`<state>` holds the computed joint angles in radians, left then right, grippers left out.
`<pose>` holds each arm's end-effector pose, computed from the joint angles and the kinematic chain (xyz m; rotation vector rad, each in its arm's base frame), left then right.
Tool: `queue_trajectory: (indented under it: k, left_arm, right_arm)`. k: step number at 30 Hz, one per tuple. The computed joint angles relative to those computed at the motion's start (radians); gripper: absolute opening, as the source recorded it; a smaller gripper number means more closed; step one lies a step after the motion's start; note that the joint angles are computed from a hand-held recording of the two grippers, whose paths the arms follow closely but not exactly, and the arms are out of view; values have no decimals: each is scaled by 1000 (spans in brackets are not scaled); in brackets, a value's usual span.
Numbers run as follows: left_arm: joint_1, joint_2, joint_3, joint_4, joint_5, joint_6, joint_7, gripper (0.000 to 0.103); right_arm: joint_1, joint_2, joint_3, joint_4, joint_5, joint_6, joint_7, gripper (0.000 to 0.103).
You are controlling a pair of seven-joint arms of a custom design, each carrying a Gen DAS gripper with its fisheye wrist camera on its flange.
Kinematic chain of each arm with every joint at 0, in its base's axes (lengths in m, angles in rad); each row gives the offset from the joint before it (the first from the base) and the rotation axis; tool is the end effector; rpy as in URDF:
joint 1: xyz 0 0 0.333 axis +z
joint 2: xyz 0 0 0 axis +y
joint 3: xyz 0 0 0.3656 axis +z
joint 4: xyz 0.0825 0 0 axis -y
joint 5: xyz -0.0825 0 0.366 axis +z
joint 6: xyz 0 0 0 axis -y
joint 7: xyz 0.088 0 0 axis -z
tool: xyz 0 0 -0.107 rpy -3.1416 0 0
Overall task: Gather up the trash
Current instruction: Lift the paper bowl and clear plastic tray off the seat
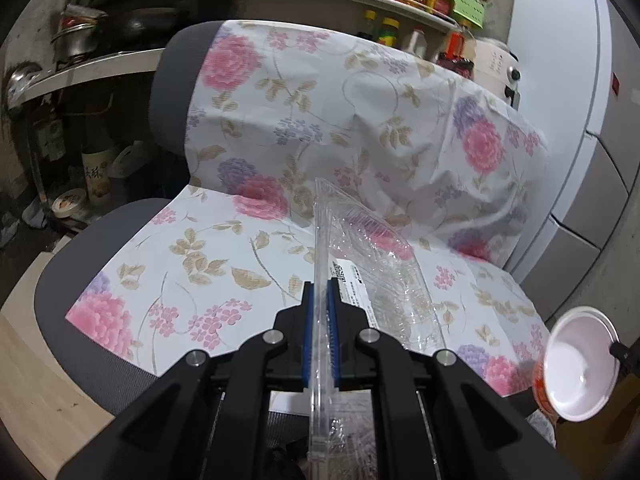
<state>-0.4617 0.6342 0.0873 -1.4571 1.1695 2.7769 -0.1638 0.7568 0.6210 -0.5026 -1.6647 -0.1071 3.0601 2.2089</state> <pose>0.6891 -0.3329 0.4170 -1.9257 1.3643 -0.9698 0.6892 0.2798 0.4284 -1.6129 1.7332 -0.6889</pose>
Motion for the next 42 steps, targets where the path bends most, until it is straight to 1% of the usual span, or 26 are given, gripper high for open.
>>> queue_trajectory:
  k: [1, 3, 5, 8, 10, 11, 14, 15, 16, 19, 21, 23, 24, 27, 32, 37, 42]
  left_arm:
    - [-7, -6, 10, -10, 13, 0, -22, 4]
    - [-17, -15, 16, -22, 32, -12, -58, 4]
    - [-17, -23, 11, -32, 44, -21, -82, 4]
    - [-8, -35, -7, -44, 48, -31, -76, 4]
    - [-11, -50, -8, -58, 66, -41, -86, 5]
    - [-12, -57, -8, -65, 81, -45, -97, 4]
    - [-6, -76, -13, -84, 121, -54, -133, 5]
    - [-2, -84, -14, -93, 137, -57, -148, 4]
    - [3, -88, -20, -97, 145, -61, -156, 5]
    - [20, -99, -33, -116, 175, -60, -189, 5]
    - [32, -103, -41, -126, 190, -58, -211, 5]
    - [44, -104, -50, -131, 196, -53, -221, 4]
    - [52, -103, -54, -134, 195, -47, -224, 4]
    - [61, -103, -57, -142, 207, -37, -241, 5]
    - [73, -102, -60, -144, 216, -25, -248, 4]
    - [75, -103, -62, -145, 222, -28, -255, 5]
    - [78, -98, -64, -136, 237, 1, -257, 5]
  right_arm:
    - [22, -7, -32, -22, -9, 5, 10, 5]
    - [46, -23, -66, -60, -19, 13, 17, 6]
    - [43, -32, -60, -77, -20, 28, 5, 6]
    - [-3, -35, 15, -61, 5, 51, -46, 5]
    - [-46, -25, 89, -28, 31, 64, -97, 5]
    - [-60, -20, 116, -12, 44, 64, -119, 5]
    - [-128, 10, 245, 66, 82, 52, -213, 5]
    - [-138, 20, 272, 91, 93, 45, -239, 5]
    - [-135, 25, 279, 102, 101, 42, -256, 5]
    - [-121, 47, 285, 149, 119, 24, -292, 5]
    - [-104, 59, 268, 174, 125, 6, -297, 5]
    - [-99, 64, 267, 185, 129, -4, -299, 5]
    - [-91, 71, 258, 196, 128, -14, -295, 5]
    - [-89, 80, 262, 214, 127, -30, -292, 5]
    - [-62, 92, 227, 236, 102, -49, -256, 5]
    - [-52, 90, 208, 230, 84, -42, -217, 5]
    - [-44, 68, 190, 181, 73, -11, -198, 5]
